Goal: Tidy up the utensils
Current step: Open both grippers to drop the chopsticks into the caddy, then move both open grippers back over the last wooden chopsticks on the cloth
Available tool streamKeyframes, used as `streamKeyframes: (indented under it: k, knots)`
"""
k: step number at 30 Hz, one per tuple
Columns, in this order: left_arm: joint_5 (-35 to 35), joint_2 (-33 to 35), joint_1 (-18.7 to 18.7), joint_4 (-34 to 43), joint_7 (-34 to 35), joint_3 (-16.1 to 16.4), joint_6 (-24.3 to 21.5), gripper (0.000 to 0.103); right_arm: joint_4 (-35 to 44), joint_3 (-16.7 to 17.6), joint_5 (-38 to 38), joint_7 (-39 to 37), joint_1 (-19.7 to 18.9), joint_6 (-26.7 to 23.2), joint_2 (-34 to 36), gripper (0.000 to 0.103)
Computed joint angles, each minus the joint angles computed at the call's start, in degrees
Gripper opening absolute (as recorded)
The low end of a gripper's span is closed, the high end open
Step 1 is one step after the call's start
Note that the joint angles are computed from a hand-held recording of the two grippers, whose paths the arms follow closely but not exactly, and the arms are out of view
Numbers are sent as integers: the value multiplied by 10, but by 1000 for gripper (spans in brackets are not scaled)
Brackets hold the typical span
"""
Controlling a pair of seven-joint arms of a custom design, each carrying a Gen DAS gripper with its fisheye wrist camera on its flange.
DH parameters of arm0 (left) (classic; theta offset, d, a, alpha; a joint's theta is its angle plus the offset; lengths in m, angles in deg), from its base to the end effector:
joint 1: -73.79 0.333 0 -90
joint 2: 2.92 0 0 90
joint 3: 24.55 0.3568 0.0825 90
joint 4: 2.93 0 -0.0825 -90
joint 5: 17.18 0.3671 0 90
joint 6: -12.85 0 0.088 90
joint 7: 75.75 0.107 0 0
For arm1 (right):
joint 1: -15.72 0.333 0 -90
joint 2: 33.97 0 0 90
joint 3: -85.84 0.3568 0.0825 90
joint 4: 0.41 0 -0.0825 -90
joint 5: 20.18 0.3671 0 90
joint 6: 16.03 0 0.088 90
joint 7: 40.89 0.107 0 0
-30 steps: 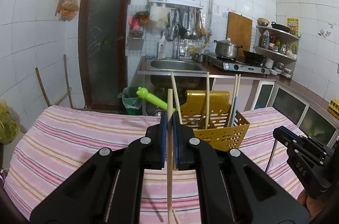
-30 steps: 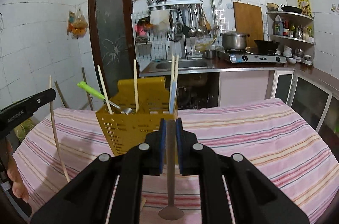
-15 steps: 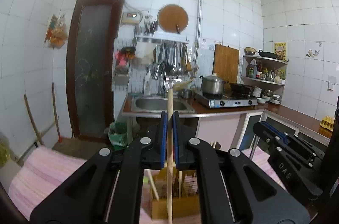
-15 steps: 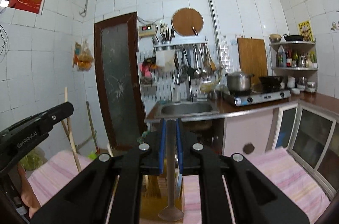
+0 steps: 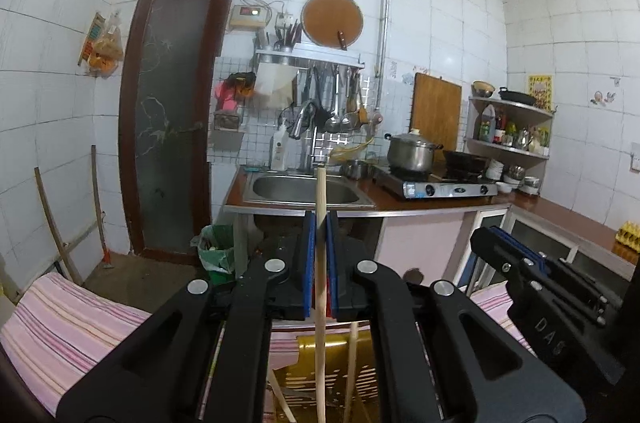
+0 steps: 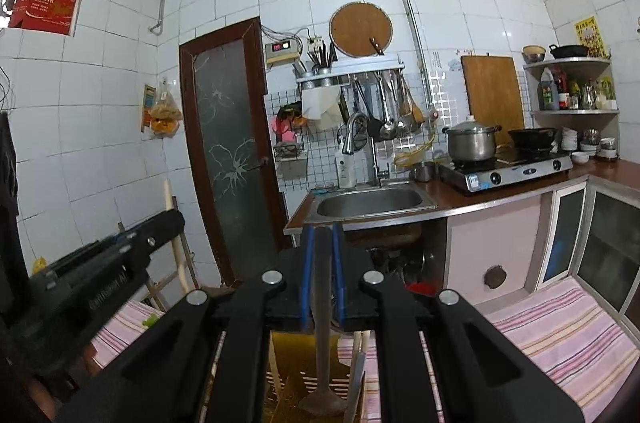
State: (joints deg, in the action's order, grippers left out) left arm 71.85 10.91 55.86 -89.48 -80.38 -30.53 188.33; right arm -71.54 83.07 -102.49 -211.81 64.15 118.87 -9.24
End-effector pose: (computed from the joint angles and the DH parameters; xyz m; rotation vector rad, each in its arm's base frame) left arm 0.5690 -0.3280 0.6583 -1.2425 1.5671 -1.4086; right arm 0.5162 0.5227 0.6518 -1.1910 1.3978 -1.0137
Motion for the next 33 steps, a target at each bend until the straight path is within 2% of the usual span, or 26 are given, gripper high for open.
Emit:
streamKeyframes:
  k: [7,14,18,20,21,22,24,25,26,30,33]
  knots:
    - [-31,16,-2,-17,24,7,1,4,-37,9,17,-5,-3,-3,-7,10]
    - [24,13,-1,-42,-22,7,-13,4,-65,20,42,1,-18,-2,-10,10]
    - [-2,10,6,-55,5,-1,-22,5,-69,25,66,-15,-24,-6,-10,11]
    - [-50,4,12,-68,55,-6,-22,23,-68,30,92,-35,-24,-23,-13,19]
    - [-85,-3,17,-79,88,-11,-17,43,-73,30,94,-34,-22,-31,-20,38]
    - [-82,-12,14,-86,82,-6,-19,54,-80,29,89,-26,-17,-44,-29,54]
    - [-45,-41,11,-104,42,0,-26,64,-94,35,84,-19,-11,-69,-47,57]
    - [-55,-53,17,-115,53,-4,-27,73,-97,41,89,-23,-9,-85,-56,58]
    - [-70,-66,23,-126,68,-9,-28,75,-98,47,94,-28,-9,-98,-61,59]
    - [-90,-136,50,-182,82,-23,-34,95,-109,72,105,-47,2,-165,-85,74]
    - [-147,-188,75,-240,134,-32,-20,98,-124,91,115,-42,10,-202,-96,81]
